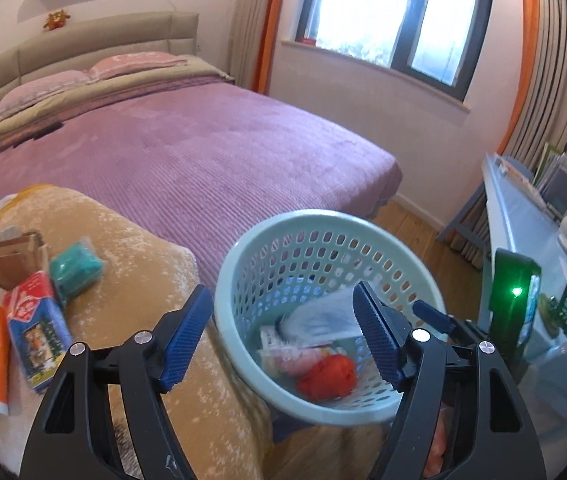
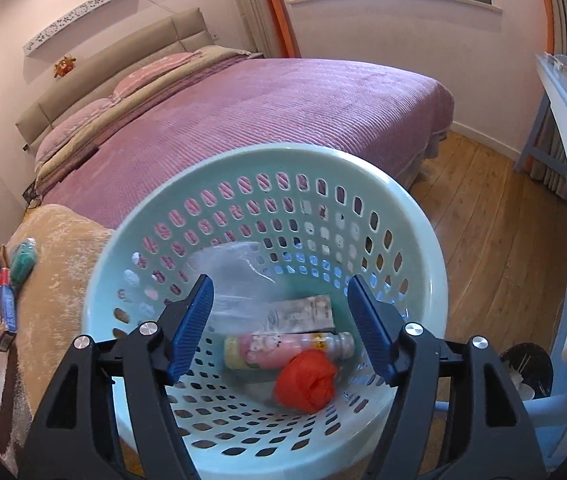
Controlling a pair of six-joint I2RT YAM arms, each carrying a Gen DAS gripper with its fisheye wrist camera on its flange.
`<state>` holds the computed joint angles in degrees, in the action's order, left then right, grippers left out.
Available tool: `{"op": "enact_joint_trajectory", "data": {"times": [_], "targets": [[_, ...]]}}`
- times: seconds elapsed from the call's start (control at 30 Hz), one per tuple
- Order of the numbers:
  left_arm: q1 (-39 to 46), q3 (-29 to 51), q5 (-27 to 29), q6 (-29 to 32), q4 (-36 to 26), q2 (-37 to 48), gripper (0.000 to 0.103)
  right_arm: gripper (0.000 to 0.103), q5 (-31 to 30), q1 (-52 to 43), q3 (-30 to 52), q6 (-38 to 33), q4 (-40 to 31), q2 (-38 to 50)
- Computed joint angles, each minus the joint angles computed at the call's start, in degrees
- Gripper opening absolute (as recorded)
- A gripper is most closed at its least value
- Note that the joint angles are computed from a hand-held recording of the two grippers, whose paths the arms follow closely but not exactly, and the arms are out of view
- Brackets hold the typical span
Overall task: Collect trash
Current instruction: 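Carry the bottle and red bag over the basket and release both, then grasp the polka-dot paper with the left tool while the right tool grasps the tiger card box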
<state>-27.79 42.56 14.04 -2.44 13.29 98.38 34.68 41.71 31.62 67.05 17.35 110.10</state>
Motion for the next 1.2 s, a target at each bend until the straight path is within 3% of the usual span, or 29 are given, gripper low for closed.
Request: {"op": "enact_joint_trajectory", "data": {"times": [0.37,0.63,0.77,0.9,1.1,1.2], "targets": [[13.99,-12.29,9.01,1.74,-1.27,-18.43,0.074,0.066,7.29,9.15,3.40,1.88,-9.36,-7.65],[40.40,-16.32,22.39,9.73,-9.26,-29.87,0.077,0.066,15.85,18.48,16.03,-1.30,-19.50,-6.54],[53.72,-14.76,26.32,14.27,-11.66,-28.92,0.077,0.068,16.49,21.07,23.61,-8.87,-16.89,-2.20],[63.04,-10.46,27.55,18.77,-14.05,-22.09,0.077,0.070,13.94,22.23,34.16,-16.39,-16.29,5.04],[66.12,-4.52,25.22,24.82,-19.08,-10.35,0.077,0.074,5.01,19.74,47.30,-23.62,-15.98,15.55],[65.67,-5.63,22.22,24.84,-16.66,-5.95,0.084,0.074,1.43,17.80,54.01,-24.46,-19.23,20.67]]}}
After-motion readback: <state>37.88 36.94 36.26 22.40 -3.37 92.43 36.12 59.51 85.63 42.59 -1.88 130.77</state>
